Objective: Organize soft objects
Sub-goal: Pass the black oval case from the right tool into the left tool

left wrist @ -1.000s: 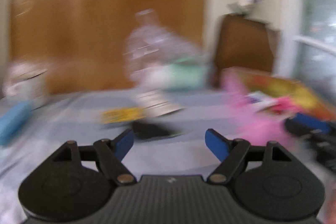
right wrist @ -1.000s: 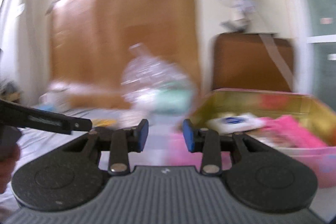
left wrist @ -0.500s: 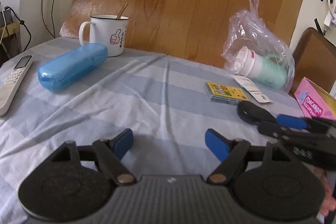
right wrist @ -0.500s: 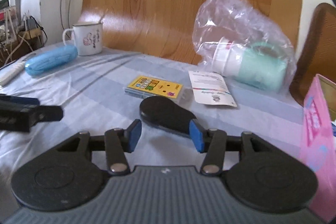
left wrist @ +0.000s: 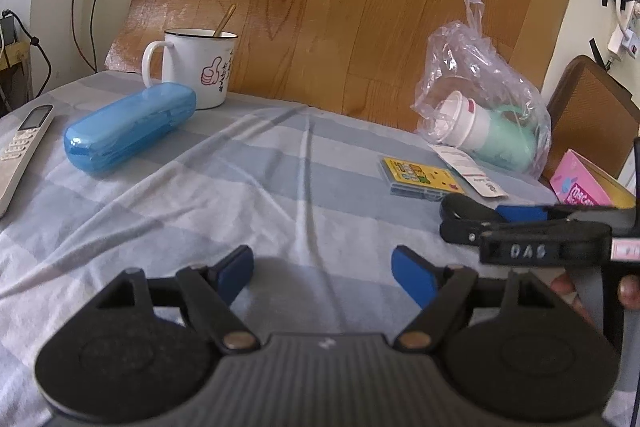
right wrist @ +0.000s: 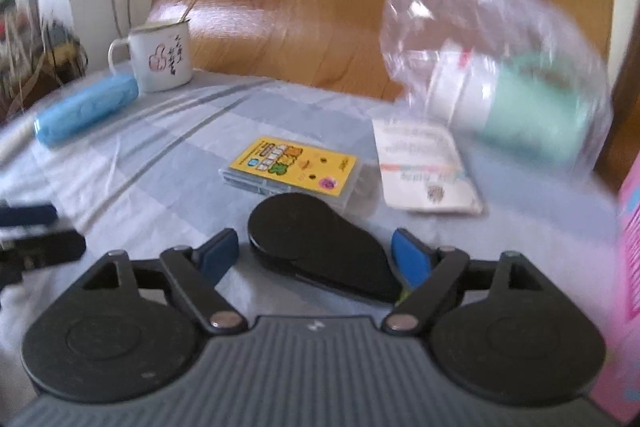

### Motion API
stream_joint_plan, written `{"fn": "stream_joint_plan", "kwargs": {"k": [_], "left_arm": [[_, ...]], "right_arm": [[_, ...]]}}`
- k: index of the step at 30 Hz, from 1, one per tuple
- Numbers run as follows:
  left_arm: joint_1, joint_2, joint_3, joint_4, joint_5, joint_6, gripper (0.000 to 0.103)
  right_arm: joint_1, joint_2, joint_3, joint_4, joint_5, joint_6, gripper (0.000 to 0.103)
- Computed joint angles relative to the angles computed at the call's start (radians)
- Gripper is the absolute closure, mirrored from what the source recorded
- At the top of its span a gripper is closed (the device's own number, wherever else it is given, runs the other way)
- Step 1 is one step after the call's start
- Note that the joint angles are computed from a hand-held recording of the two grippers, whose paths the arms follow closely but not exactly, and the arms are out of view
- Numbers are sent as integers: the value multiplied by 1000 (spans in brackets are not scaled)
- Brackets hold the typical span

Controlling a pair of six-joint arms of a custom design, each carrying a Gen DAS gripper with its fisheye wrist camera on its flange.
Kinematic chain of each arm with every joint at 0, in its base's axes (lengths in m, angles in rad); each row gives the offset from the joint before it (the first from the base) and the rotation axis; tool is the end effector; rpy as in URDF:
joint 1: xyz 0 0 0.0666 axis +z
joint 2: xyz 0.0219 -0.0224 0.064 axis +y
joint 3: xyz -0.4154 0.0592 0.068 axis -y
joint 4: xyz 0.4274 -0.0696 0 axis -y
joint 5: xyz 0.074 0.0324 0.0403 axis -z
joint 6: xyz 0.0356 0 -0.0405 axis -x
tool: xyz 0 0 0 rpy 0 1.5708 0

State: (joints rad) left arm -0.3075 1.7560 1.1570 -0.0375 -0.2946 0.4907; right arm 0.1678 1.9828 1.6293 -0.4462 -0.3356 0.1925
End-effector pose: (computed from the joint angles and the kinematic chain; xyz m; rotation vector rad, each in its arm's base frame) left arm 0.5796 -0.1737 0.2210 -0.3606 2.1486 -0.1288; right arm 0.7143 0.1325 0.2587 -0.5778 2.2742 0.3848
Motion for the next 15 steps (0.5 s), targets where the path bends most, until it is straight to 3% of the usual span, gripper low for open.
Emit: {"fn": "stream_joint_plan", "kwargs": {"k": [2,7,15], "left_arm": [[1,-2,-3,4,4,5,24],[1,-3,-5,7,11,5,23],[0,-2,-1,-1,22,-8,21]], "right_arm": [[-1,-14,-24,23,8,9,29],[7,-70,-108,69,18,53,30],[-15,-222,-301,85,-67,95,29]]}}
